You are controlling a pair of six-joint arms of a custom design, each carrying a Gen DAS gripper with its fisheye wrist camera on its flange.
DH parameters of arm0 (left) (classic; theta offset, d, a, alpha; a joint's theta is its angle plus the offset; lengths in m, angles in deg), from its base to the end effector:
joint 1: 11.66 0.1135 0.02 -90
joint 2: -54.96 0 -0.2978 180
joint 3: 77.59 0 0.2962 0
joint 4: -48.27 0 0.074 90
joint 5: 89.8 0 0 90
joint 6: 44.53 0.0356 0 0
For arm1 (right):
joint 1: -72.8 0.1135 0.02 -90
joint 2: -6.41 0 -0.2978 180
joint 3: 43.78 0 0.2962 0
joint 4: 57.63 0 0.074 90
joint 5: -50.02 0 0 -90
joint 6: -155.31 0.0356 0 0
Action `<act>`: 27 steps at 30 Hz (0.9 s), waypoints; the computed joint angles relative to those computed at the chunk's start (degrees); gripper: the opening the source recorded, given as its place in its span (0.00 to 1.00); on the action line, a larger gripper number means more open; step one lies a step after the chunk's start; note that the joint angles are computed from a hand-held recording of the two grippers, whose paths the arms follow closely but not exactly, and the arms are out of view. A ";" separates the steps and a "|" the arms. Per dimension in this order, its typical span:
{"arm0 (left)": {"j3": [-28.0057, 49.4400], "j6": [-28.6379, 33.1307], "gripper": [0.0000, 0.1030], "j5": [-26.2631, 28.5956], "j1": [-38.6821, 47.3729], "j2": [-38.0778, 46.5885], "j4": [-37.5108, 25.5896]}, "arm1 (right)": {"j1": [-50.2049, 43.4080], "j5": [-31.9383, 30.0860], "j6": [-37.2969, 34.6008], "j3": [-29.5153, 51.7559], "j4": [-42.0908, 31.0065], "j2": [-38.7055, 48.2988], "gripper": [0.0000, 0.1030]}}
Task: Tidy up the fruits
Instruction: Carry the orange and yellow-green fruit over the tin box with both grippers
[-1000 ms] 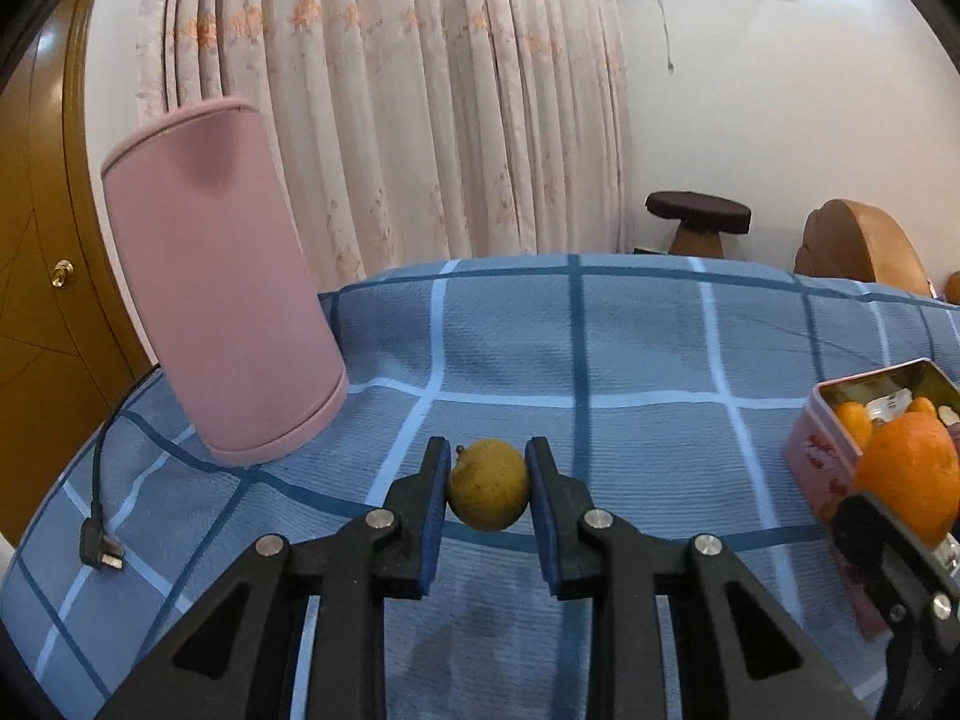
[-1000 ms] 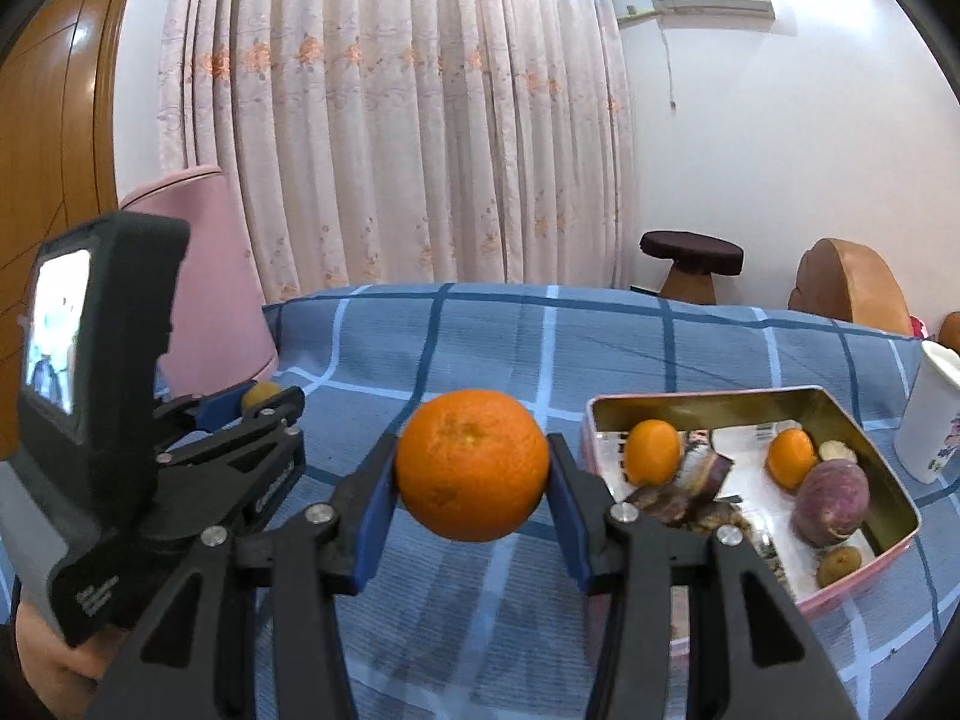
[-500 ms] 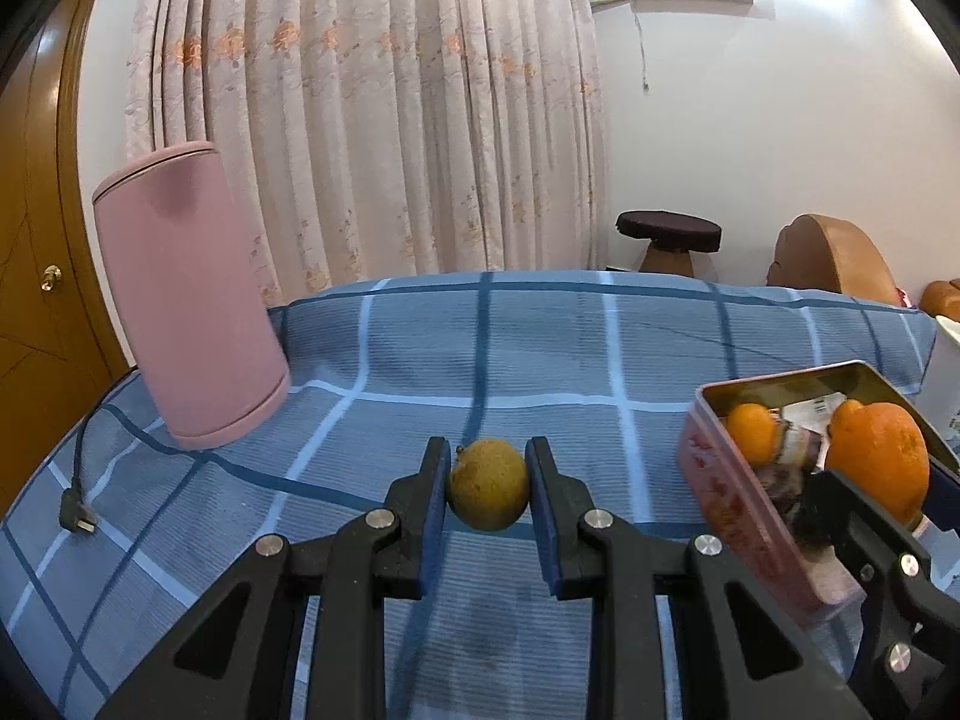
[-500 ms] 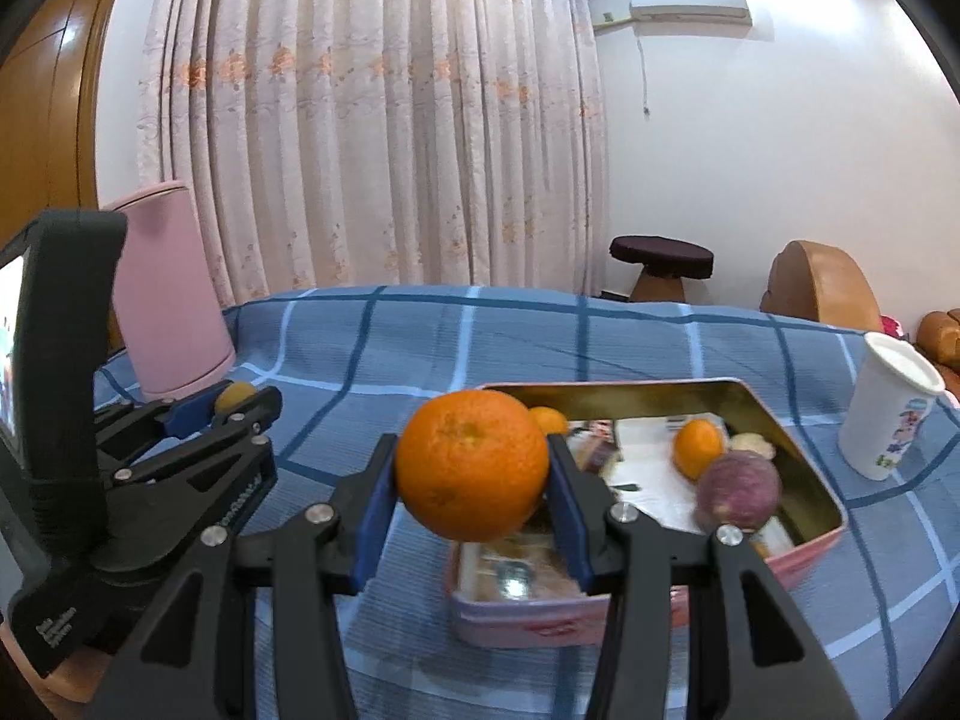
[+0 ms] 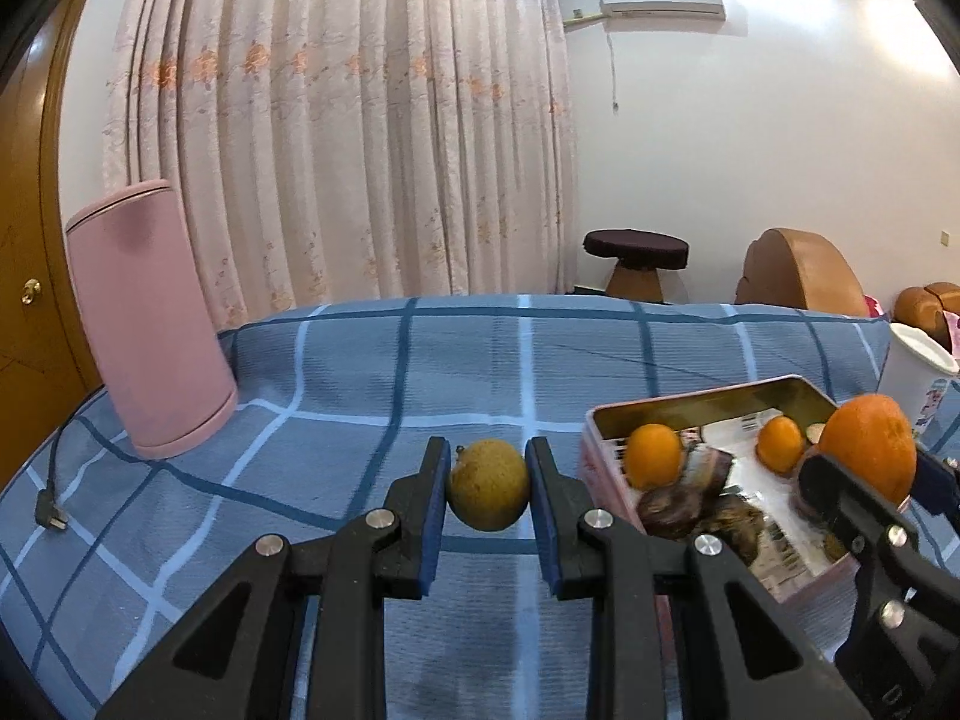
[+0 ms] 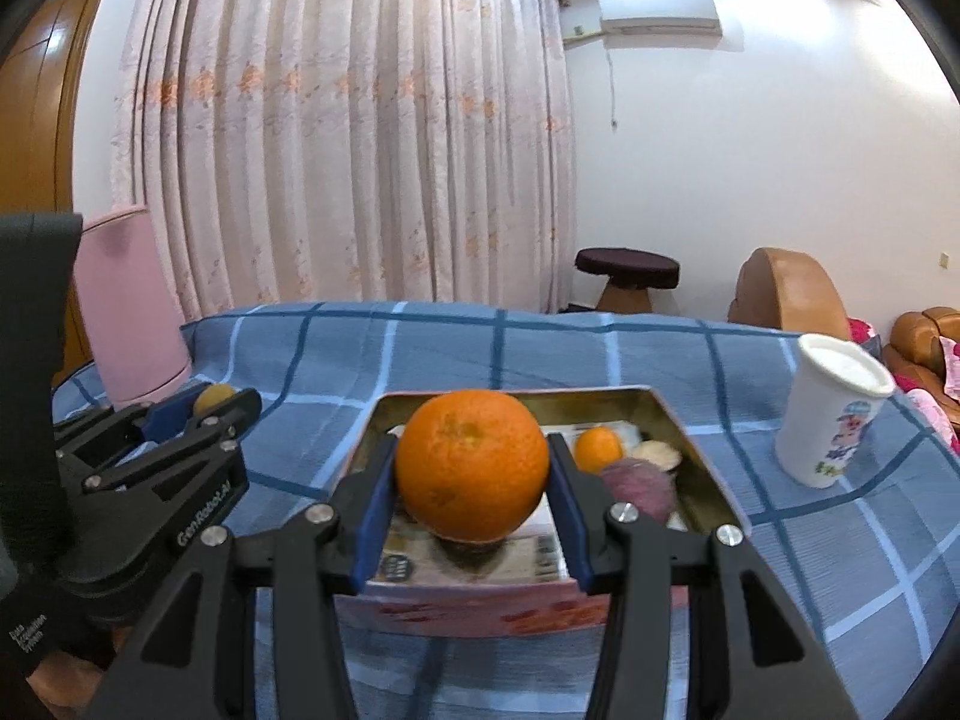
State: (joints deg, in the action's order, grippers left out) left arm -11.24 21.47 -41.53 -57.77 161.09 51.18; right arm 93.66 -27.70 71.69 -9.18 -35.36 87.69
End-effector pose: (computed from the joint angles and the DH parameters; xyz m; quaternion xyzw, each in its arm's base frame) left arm 0.3019 -0.2796 0.1497 0.0039 0.8508 0.0208 0.5251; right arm 0.2617 0.0916 0.1474 -0.0479 0.8364 0.0394 0.5446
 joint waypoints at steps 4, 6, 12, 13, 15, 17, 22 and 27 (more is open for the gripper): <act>2.65 -0.24 0.27 1.19 -0.99 1.63 -0.68 | -3.01 -0.22 -1.17 -0.69 0.89 -1.22 0.48; 4.19 0.04 0.27 1.32 -1.57 2.73 -1.07 | -5.28 -1.07 -1.49 -0.56 0.78 -1.34 0.49; 8.88 1.15 0.27 1.52 -3.24 5.80 -2.02 | -10.47 -3.42 -2.50 -0.49 0.85 -1.43 0.49; 9.55 1.22 0.27 1.72 -3.35 6.26 -2.16 | -11.25 -3.71 -2.71 -0.39 0.91 -1.41 0.49; 11.51 1.36 0.27 2.33 -3.58 7.54 -2.94 | -12.58 -4.39 -2.99 -0.21 0.98 -1.27 0.48; 13.62 1.44 0.27 2.90 -3.68 8.88 -3.74 | -13.82 -4.93 -3.29 0.39 0.90 -0.68 0.49; 18.17 1.06 0.27 5.24 -3.35 11.53 -6.23 | -15.73 -5.15 -4.03 1.75 0.90 0.97 0.48; 21.41 0.56 0.27 8.59 -2.47 13.53 -8.35 | -17.34 -5.59 -4.51 3.67 0.87 3.18 0.49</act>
State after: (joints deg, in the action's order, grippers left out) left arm 10.16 22.03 -32.95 -60.24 174.63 42.83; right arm 76.31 -33.29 67.18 -5.51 -34.49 90.86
